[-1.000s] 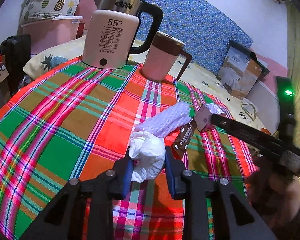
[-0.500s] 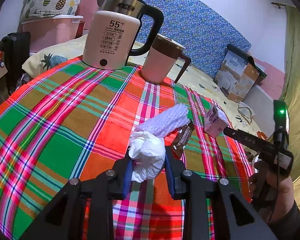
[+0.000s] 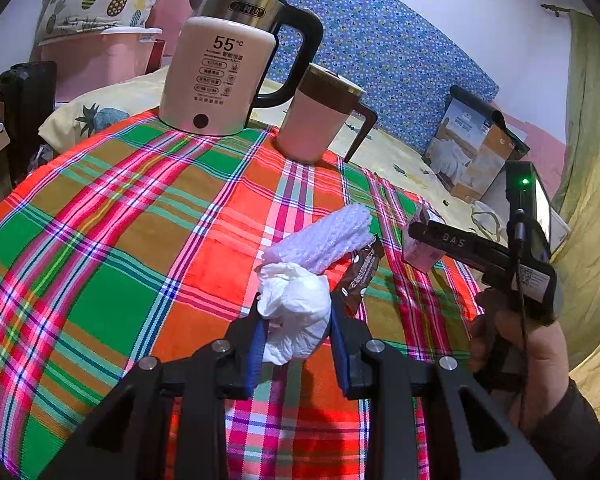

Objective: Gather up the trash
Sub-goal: 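Grasp the white tissue with the left tool while the right grasps the purple-white carton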

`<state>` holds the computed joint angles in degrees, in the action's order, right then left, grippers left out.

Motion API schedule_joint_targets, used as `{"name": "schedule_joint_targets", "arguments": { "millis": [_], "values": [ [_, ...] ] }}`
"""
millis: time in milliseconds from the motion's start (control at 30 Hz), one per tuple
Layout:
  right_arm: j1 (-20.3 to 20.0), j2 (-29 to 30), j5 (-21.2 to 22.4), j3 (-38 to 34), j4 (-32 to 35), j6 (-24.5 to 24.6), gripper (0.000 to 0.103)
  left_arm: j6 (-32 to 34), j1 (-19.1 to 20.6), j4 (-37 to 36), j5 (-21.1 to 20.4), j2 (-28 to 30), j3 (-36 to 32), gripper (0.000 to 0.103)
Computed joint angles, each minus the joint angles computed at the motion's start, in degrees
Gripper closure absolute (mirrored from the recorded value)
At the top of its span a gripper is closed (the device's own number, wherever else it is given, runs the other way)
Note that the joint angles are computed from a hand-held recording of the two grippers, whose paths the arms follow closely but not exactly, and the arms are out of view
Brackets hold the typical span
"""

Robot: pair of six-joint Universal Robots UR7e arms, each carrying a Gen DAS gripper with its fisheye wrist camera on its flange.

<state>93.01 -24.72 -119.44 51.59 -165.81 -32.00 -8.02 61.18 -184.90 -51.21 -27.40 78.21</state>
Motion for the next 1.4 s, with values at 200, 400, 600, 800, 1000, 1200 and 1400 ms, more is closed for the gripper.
{"name": "schedule_joint_targets", "arguments": {
  "millis": [200,400,600,800,1000,1200,1400],
  "values": [
    [-0.2,-4.6,2.0,7.3,-3.0,0.1,0.063,0.2,-0.1,0.3,0.0,0.3,-0.4,0.073],
    [-0.6,-11.2,5.3,17.7,-4.9,0.6,0.063,1.5,-1.1,-0.2,1.3,0.7,-0.1,0.073],
    [-1.5,-17.3,8.4,26.3,-6.0,1.1,0.063,2.7,-2.9,0.0,1.9,0.8,0.6,0.073],
    [-2.3,-22.2,10.8,33.0,-6.9,0.2,0.063,3.5,-5.1,2.5,3.2,1.6,0.6,0.073],
    [-3.9,-26.8,13.5,38.6,-7.1,-0.1,0.063,3.4,-7.2,4.5,4.2,2.3,1.0,0.073],
    [-4.7,-29.7,15.3,42.8,-8.5,-1.2,0.063,3.2,-9.4,6.5,4.8,3.2,1.7,0.073],
    [-5.3,-31.2,16.7,44.6,-9.4,-2.0,0.063,3.6,-11.2,7.1,5.3,3.5,2.2,0.073]
  ]
}}
